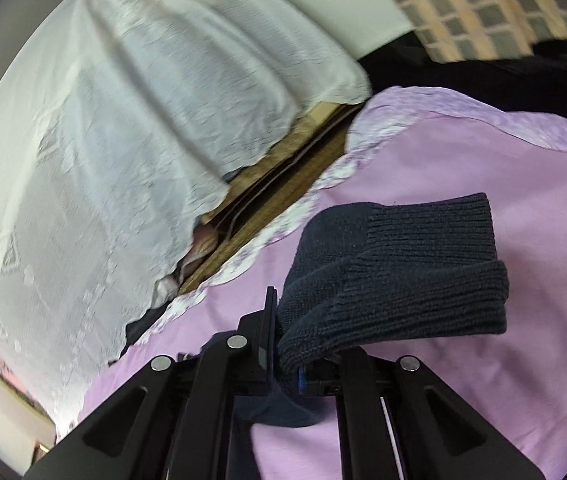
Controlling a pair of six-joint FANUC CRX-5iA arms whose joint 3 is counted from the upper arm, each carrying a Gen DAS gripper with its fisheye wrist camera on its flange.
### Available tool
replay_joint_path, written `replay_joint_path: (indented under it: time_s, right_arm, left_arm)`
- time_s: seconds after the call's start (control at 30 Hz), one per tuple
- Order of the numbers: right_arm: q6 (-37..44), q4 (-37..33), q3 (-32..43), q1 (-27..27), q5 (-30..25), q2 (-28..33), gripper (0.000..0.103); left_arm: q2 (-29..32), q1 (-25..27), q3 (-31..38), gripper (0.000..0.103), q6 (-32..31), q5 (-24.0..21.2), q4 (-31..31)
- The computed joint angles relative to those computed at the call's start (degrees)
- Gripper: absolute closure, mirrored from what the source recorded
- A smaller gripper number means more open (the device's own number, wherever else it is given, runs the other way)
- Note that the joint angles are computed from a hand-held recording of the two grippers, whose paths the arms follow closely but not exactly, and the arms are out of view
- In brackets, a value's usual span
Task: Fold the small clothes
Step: 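Grasp the cuff of the sleeve nearest the right gripper, then carry the held sleeve across the cardigan body with the right gripper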
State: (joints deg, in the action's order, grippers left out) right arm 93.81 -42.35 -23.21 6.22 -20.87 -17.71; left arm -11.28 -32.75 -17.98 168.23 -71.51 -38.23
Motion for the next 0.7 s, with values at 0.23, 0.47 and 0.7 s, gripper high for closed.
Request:
replay_joint_path:
  time_s: [0.23, 0.47, 0.7]
  right_arm:
    - [-24.4, 26.6, -4.8, 12.8, 7.3, -1.5, 0.095]
    - [-44.6, 49.9, -8.5, 21.2, 10.4, -0.7, 0.095]
    - [-57.4, 66.1, -10.8, 26.8, 13.4, 1.0, 0.095]
  left_arm:
    - [0.1, 0.2, 0.0, 0.004, -0.4, 0.1, 0.0]
    - [0.2, 0.3, -0.1, 0.004, -0.5, 0.1, -0.1]
    - [0.2, 0.5, -0.1, 0.004, -0.6, 0.1, -0.1]
